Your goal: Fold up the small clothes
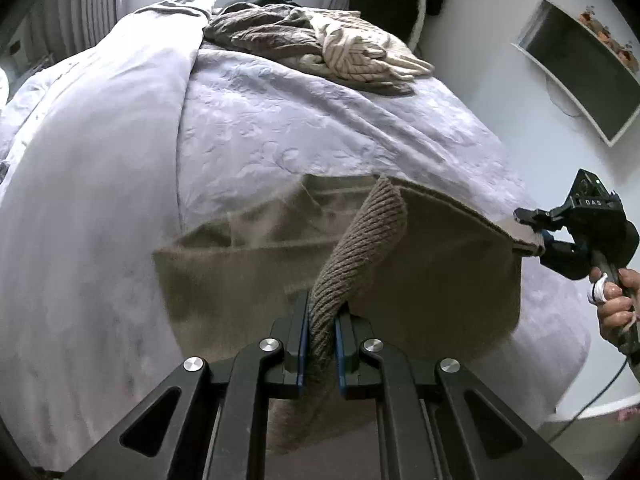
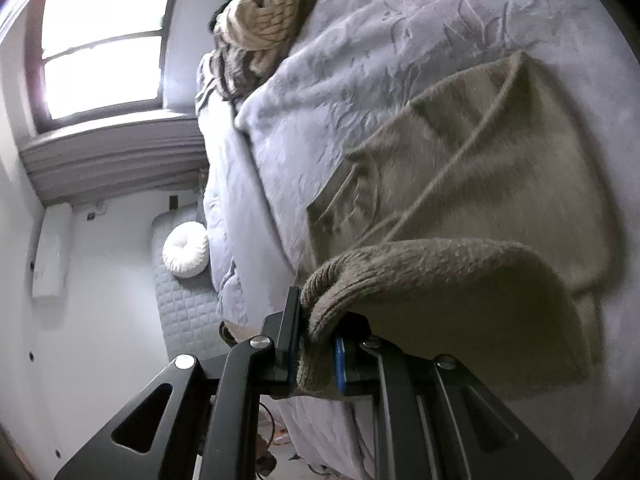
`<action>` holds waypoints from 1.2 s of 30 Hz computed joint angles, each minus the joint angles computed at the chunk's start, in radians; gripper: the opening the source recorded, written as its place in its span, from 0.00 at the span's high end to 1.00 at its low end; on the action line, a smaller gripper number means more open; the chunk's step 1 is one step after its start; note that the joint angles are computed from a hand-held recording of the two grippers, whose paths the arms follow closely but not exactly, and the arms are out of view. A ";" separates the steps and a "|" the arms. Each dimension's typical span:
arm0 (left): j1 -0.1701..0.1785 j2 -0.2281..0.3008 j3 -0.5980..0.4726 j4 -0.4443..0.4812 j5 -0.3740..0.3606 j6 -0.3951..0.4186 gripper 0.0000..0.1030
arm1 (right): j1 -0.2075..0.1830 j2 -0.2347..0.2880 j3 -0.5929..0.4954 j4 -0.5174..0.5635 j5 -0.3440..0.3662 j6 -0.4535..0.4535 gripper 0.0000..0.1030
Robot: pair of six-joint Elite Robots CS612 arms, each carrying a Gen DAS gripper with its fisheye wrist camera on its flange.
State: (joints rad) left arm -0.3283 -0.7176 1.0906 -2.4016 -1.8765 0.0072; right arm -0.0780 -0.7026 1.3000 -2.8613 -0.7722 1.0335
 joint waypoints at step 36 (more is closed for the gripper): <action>-0.030 0.186 -0.178 0.093 0.009 -0.118 0.47 | 0.026 0.140 -0.270 0.423 -0.299 -0.481 0.67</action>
